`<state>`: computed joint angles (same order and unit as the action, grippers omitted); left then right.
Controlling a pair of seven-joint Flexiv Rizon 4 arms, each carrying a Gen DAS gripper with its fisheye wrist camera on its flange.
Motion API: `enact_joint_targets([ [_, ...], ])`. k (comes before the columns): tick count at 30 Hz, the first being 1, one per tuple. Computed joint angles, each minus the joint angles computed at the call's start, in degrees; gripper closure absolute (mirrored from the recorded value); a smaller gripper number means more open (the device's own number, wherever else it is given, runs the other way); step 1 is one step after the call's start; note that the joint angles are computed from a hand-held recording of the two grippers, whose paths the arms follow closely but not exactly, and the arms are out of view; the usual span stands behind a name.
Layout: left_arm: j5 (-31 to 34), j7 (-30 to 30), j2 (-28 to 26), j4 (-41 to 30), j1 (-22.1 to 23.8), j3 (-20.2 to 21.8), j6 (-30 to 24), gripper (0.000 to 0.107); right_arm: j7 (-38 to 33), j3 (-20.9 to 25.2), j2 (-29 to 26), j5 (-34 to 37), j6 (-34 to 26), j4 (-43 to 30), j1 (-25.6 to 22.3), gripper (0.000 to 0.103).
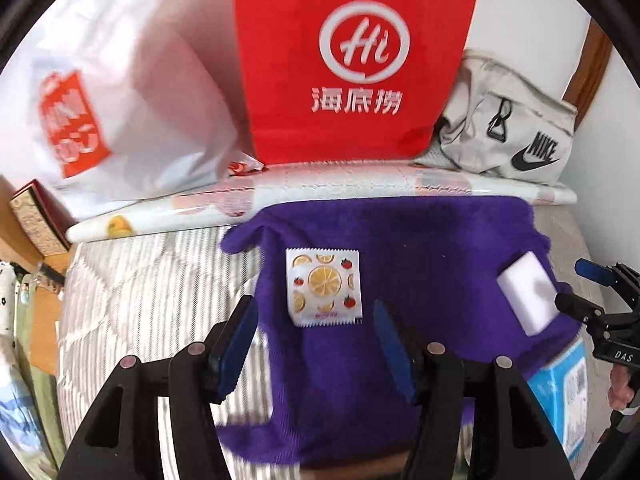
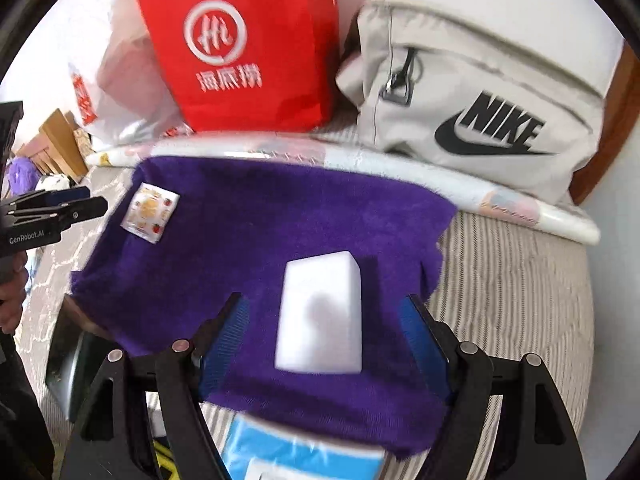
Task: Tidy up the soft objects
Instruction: 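Withdraw both tools from the towel back toward the remaining items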
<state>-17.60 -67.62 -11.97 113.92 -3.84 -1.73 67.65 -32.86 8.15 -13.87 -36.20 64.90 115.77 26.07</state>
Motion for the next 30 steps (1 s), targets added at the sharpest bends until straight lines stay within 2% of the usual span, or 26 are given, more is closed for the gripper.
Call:
enact_joint_targets([
  [4, -6.24, 4.55, 5.92, 7.08, 0.41, -0.55, 3.74, 0.049, 5.17, -0.08, 4.51, -4.58, 1.73, 3.84, 0.27, 0.025],
  [7, -7.55, 4.99, 9.18, 10.64, -0.69, 0.29, 4.6, 0.049, 7.28, 1.66, 7.81, -5.57, 1.76, 6.17, -0.11, 0.025],
  [10, -12.09, 7.62, 13.27, 15.14, -2.4, 1.0, 5.77, 0.049, 12.83, 2.65, 11.63, -12.87, 2.3, 9.63, -0.77, 0.025],
  [12, -16.93, 10.85, 16.26, 18.6, -4.55, 1.75, 8.0, 0.049, 15.42, 4.22, 14.16, -16.61, 0.02, 11.25, -1.19, 0.025],
  [15, -14.93, 9.72, 20.43, 21.56, -5.59, 3.14, 6.65, 0.049, 17.12, 6.8, 17.8, -17.32, -1.52, 14.0, -1.83, 0.025],
  [18, -9.73, 7.75, 24.52, 24.44, -5.69, 3.7, 5.87, 0.049, 17.53, 9.13, 20.5, -12.6, -1.94, 16.22, -1.52, 0.025],
  [20, -6.08, 5.62, 26.59, 26.05, -5.69, 3.59, 5.48, 0.049, 20.69, 10.27, 22.01, -12.48, -0.84, 18.23, -1.86, 0.025],
  [23, -7.13, 6.08, 29.05, 28.61, -8.59, 5.02, 5.38, 0.049, 24.72, 11.65, 23.29, -12.75, 1.91, 20.85, -2.07, 0.025],
  [27, -7.35, 5.3, 32.08, 31.51, -10.1, 5.82, 4.54, 0.049, 27.76, 13.93, 24.2, -11.97, 0.61, 22.46, -0.57, 0.025],
  [30, -9.67, 5.54, 33.23, 33.23, -11.81, 7.33, 4.12, 0.049, 31.15, 14.95, 24.02, -14.67, 2.3, 23.77, 0.27, 0.025],
])
